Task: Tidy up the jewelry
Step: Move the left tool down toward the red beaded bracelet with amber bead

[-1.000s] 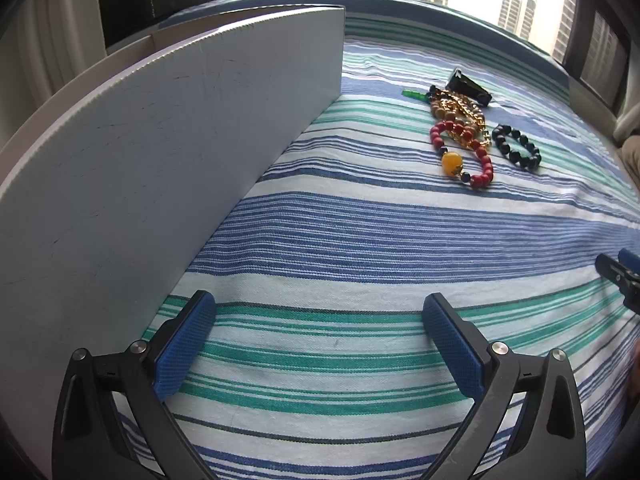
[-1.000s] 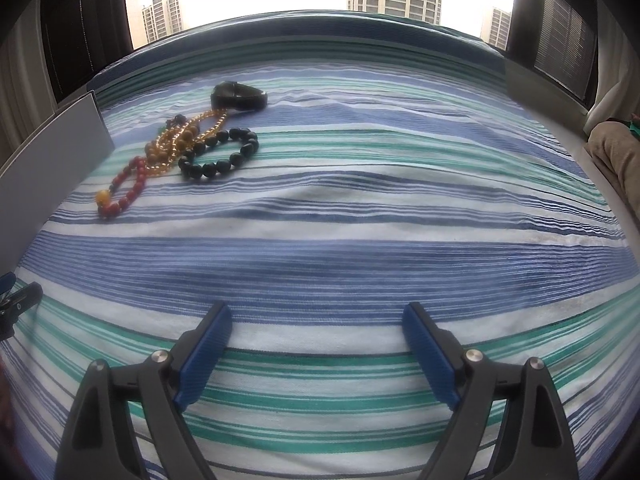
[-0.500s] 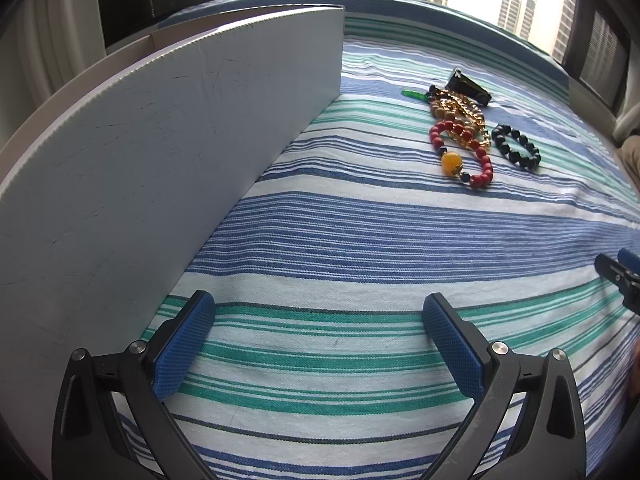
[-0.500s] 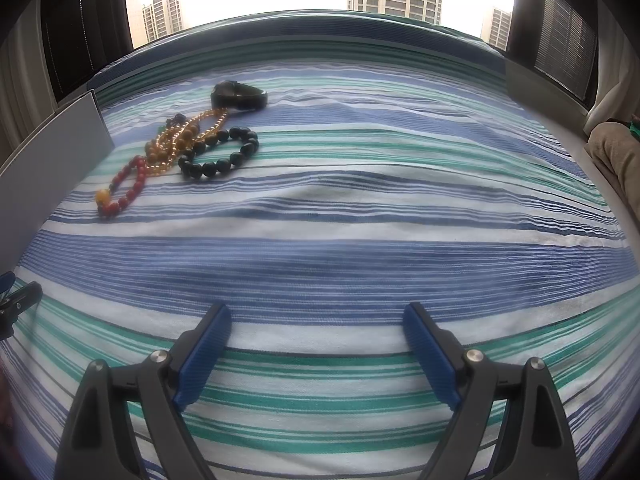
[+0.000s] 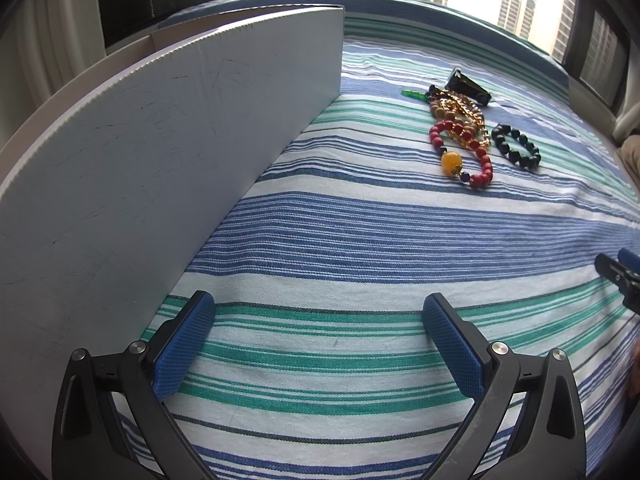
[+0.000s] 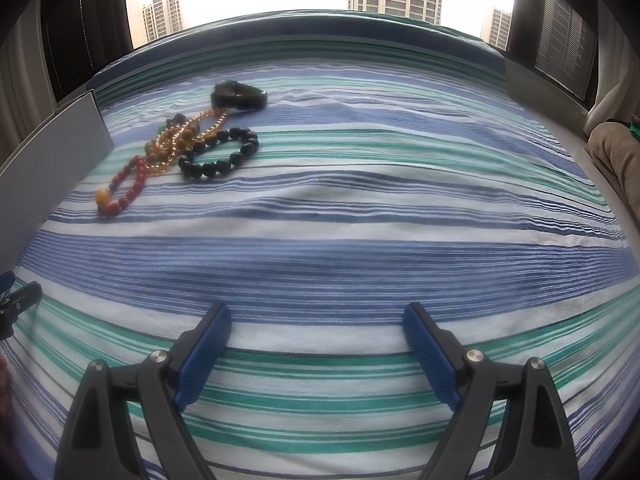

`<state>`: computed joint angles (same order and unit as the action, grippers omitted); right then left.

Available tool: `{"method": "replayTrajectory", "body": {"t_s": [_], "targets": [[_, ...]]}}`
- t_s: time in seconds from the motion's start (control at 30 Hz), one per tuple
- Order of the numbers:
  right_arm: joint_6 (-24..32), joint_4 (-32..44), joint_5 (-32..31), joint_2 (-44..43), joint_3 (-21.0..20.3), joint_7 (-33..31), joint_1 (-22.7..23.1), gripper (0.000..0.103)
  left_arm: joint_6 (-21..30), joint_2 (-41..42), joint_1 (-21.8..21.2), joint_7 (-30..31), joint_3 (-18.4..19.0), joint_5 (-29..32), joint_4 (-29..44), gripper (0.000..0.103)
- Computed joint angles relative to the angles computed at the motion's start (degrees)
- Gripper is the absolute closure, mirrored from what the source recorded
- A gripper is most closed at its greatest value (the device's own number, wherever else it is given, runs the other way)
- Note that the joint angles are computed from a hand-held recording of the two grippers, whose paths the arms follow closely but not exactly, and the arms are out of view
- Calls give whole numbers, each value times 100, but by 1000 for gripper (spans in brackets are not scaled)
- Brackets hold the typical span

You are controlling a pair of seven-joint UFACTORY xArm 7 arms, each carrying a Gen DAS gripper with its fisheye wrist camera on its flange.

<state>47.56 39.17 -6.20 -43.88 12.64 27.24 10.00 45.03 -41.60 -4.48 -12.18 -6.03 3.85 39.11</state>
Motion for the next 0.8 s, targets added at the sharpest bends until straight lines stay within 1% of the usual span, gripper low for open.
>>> {"method": "replayTrajectory", "body": {"t_s": [0.53, 0.6, 0.7, 0.8], "targets": [[-2, -1, -10, 2, -7, 5, 6, 13, 13, 21, -17, 1, -5, 15, 16, 0], [-3, 1, -9, 4, -8, 5, 7, 13, 166, 99, -75, 123, 57, -27, 126, 1], [-3, 5, -10, 8, -5, 8, 6, 13, 634, 212, -186, 328, 189, -220, 467, 2], [-9, 8, -3, 19, -6, 7, 13, 13, 694, 167, -411, 514, 443, -751, 853, 2]]}}
